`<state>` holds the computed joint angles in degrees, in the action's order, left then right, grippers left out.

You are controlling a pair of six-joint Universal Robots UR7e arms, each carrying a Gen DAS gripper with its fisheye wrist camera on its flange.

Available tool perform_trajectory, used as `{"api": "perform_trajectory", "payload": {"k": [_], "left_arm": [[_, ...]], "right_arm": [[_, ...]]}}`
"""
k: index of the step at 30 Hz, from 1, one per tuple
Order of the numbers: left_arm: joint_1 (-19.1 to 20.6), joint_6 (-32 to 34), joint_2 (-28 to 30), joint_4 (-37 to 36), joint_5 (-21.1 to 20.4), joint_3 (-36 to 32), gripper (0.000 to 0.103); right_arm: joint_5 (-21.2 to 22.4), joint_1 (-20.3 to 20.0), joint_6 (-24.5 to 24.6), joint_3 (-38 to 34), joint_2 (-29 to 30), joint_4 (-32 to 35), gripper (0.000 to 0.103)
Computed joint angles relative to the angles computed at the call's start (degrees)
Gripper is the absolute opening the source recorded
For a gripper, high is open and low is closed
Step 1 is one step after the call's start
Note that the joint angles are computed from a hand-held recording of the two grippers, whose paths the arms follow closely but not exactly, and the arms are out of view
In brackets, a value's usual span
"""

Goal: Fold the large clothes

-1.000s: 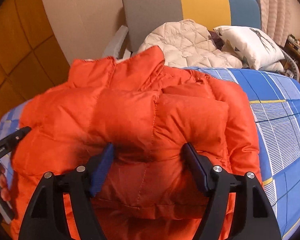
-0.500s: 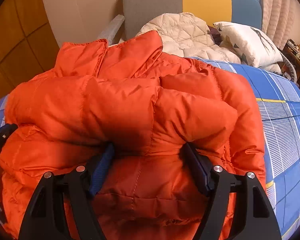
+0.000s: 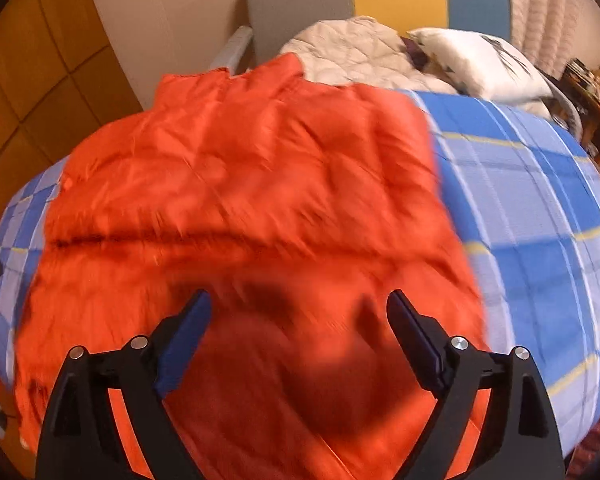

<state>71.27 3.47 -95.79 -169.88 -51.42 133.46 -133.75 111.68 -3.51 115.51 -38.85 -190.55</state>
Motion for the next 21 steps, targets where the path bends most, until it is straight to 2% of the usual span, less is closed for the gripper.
{"api": "perform_trajectory", "payload": {"k": [5, 9, 15, 17, 18, 21], "left_arm": [[1.9, -1.1, -10.6, 5.9, -1.0, 6.3, 0.073], [4.0, -2.0, -16.9, 9.8, -4.4, 10.0, 0.073], [6.4, -3.6, -21.5, 14.0, -9.3, 12.9, 0.072], [7.3, -4.2, -22.0, 15.0, -10.9, 13.3, 0.069], [7.6, -4.5, -22.1, 15.6, -11.8, 13.3, 0.064], [7.9, -5.6, -22.8, 16.2, -13.0, 14.1, 0.055]], "right_arm": [[-0.5, -1.2, 1.8, 10.9, -7.2, -4.7, 0.089], [2.1, -3.9, 4.0, 19.5, -12.2, -8.1, 0.089], [11.2, -8.9, 5.3, 29.4, -15.9, -15.4, 0.089], [14.5, -10.2, 5.1, 31.9, -15.7, -17.8, 0.089], [15.6, -10.7, 4.9, 32.9, -15.2, -19.1, 0.088], [17.4, -10.9, 4.3, 34.2, -13.2, -21.5, 0.072]]}}
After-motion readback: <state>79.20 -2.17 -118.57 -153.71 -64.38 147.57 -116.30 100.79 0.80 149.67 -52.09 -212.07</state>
